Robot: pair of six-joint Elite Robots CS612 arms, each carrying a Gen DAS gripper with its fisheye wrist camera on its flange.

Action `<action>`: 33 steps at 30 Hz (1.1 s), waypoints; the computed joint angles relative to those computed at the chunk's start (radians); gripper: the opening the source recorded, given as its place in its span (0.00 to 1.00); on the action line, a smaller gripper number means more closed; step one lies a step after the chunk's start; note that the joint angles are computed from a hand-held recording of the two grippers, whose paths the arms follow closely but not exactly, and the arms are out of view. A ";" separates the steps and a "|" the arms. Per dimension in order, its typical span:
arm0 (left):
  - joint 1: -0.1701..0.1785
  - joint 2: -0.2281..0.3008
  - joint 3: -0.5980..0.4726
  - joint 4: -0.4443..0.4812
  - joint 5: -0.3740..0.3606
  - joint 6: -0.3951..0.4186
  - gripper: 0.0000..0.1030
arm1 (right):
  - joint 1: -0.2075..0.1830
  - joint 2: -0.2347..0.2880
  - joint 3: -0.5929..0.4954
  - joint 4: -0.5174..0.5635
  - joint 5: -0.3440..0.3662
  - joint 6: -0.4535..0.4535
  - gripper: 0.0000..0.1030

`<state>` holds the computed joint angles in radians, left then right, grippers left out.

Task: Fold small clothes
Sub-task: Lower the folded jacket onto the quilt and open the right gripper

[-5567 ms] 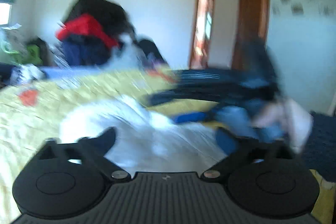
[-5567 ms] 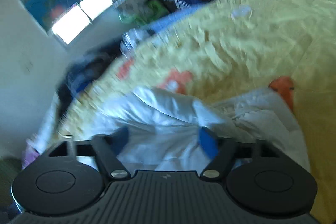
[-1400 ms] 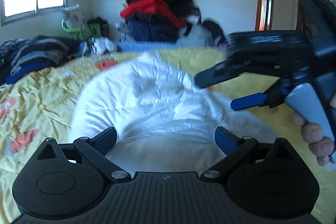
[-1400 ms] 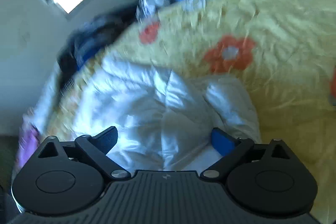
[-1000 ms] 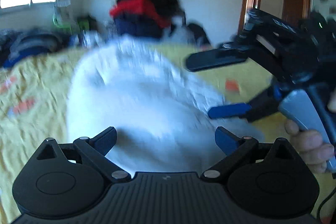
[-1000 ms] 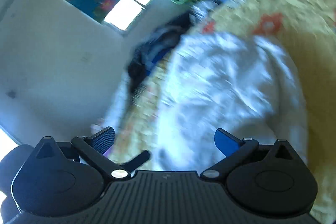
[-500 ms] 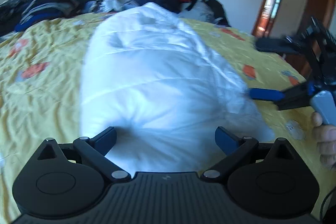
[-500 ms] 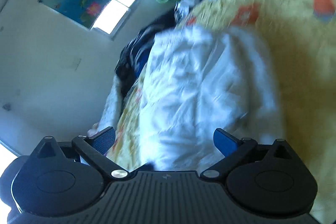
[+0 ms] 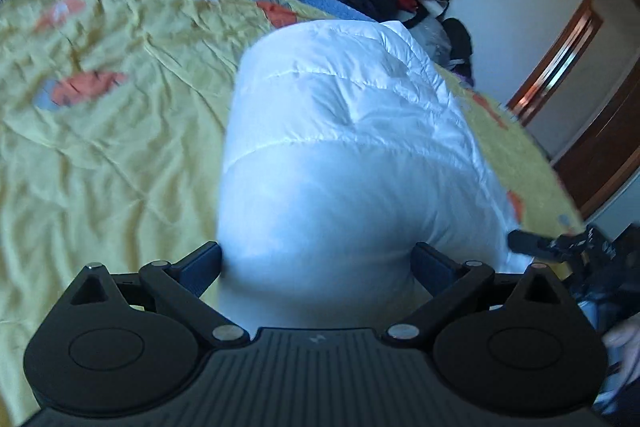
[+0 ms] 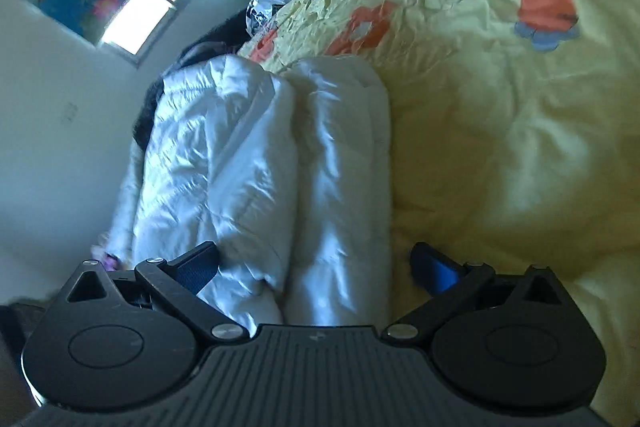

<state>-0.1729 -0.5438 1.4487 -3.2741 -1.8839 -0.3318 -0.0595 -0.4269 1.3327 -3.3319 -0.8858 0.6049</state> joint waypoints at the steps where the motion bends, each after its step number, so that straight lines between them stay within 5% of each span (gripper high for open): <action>1: 0.006 0.005 -0.014 0.021 -0.027 -0.026 0.99 | -0.001 0.009 -0.011 -0.006 0.030 0.032 0.98; 5: 0.023 0.019 -0.049 0.070 -0.100 -0.071 1.00 | 0.007 0.011 -0.020 0.016 0.063 -0.010 0.84; 9: 0.018 0.016 -0.048 0.072 -0.071 0.001 0.93 | 0.012 0.010 -0.017 0.037 0.090 -0.030 0.63; 20: -0.001 0.005 -0.014 0.009 0.043 0.046 0.92 | 0.024 0.019 -0.032 0.036 0.096 -0.013 0.57; 22: -0.002 -0.003 0.009 -0.025 0.059 0.015 0.91 | 0.025 0.008 -0.017 0.038 0.078 -0.029 0.62; 24: -0.009 -0.027 0.060 -0.098 0.105 0.000 0.91 | 0.028 -0.017 0.014 0.025 0.023 -0.021 0.71; 28: -0.056 -0.096 0.231 -0.320 0.296 0.098 0.91 | 0.053 -0.123 0.190 -0.177 -0.210 -0.112 0.71; 31: -0.103 -0.128 0.340 -0.403 0.379 0.192 0.93 | 0.090 -0.200 0.333 -0.299 -0.348 -0.225 0.97; 33: -0.133 -0.139 0.385 -0.399 0.417 0.209 0.93 | 0.118 -0.223 0.397 -0.338 -0.398 -0.268 0.99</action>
<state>-0.3055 -0.6828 1.8337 -3.6728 -1.4672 -0.1224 0.0583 -0.6498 1.7299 -3.6695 -1.2835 0.3370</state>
